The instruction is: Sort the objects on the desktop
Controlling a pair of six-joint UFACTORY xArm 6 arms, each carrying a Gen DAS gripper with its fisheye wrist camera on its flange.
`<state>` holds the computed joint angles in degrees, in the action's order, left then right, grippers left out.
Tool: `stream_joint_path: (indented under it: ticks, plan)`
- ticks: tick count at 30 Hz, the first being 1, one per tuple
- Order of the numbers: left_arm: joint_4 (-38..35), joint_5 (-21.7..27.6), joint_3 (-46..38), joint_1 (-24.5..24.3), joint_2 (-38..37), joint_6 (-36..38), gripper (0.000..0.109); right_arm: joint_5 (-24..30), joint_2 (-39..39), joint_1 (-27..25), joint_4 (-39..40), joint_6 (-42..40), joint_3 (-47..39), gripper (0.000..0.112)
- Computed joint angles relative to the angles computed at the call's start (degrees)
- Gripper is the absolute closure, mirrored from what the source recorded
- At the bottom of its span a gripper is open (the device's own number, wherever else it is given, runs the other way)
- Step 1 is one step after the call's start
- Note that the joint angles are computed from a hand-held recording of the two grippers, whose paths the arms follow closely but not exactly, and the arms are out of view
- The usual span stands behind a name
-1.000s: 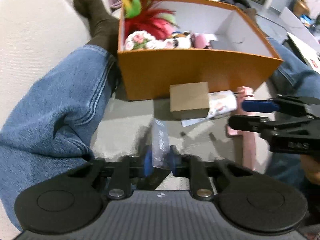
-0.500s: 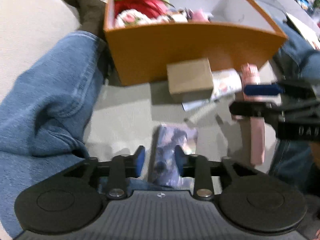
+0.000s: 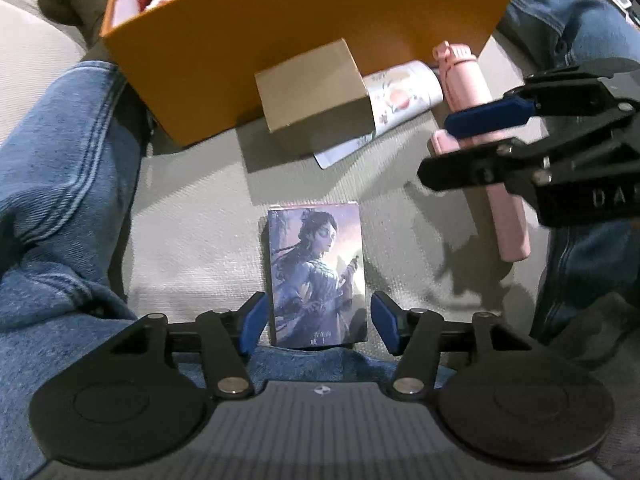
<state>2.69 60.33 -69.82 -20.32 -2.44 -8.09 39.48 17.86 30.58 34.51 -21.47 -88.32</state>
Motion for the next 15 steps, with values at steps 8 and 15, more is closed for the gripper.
stream_joint_path:
  ticks: [8, 15]
  plan:
    - [-1.4, -5.2, 0.3, 1.9, 2.1, -2.9, 0.035, 3.5, 2.1, 0.2, -1.0, 0.3, -2.4, 0.069]
    - [3.3, -4.8, -3.3, 0.3, 7.0, -5.4, 0.033, 2.8, 2.2, -0.2, -1.7, 2.2, -2.5, 0.068]
